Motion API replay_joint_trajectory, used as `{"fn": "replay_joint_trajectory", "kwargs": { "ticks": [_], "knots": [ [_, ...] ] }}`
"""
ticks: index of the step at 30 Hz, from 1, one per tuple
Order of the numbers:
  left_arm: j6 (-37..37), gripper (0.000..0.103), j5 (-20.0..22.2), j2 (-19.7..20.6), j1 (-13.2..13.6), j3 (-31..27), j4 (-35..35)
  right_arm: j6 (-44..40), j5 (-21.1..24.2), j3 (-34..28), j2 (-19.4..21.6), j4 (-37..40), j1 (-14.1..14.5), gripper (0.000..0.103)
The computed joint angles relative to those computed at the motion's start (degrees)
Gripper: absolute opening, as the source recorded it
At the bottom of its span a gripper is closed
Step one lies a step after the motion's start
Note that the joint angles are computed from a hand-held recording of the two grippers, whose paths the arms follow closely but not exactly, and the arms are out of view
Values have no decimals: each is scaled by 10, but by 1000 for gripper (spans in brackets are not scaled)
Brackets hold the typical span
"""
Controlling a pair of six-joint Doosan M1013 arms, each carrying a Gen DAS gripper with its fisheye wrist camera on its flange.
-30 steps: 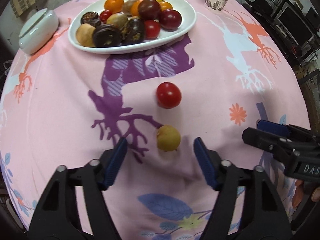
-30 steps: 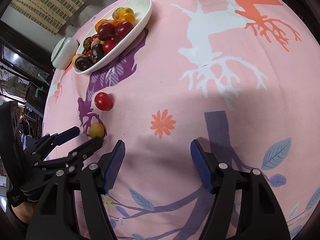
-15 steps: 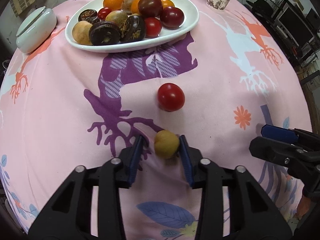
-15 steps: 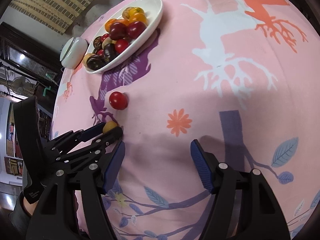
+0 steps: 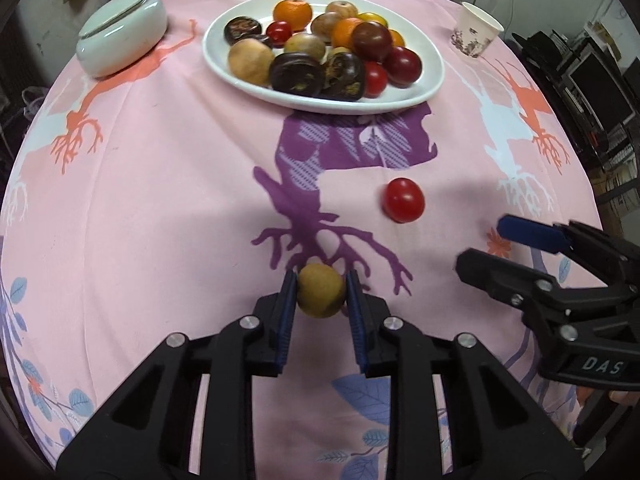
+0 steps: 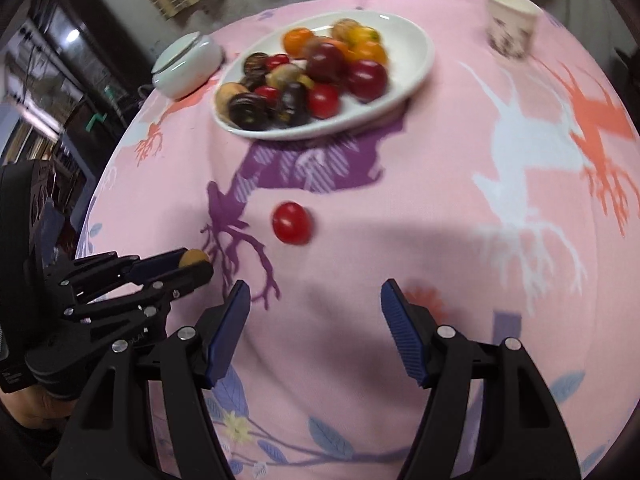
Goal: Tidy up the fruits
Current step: 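Grasp the small yellow fruit with the left gripper while the right grasps the red tomato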
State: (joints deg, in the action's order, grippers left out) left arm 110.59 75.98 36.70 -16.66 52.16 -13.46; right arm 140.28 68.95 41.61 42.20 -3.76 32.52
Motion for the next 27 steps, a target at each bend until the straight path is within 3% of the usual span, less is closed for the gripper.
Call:
{"fn": "replay_joint_trajectory", "kwargs": {
  "ticks": [4,9,17,20,27],
  "knots": [
    [-7,25,3,1,4,2,4,-40,36,-58,35,-11,0,69],
    [-15,25,9,5,9,-1,3,-69,78,-118,72,-17,-2,59],
    [-19,25,16,10,9,-5,6,-120,136,-194,117,-27,1,36],
    [-19,25,17,10,8,-5,7,-125,133,-181,110,-27,0,29],
    [-20,25,17,8,10,-6,4,-62,49,-69,44,-18,-4,28]
  ]
}}
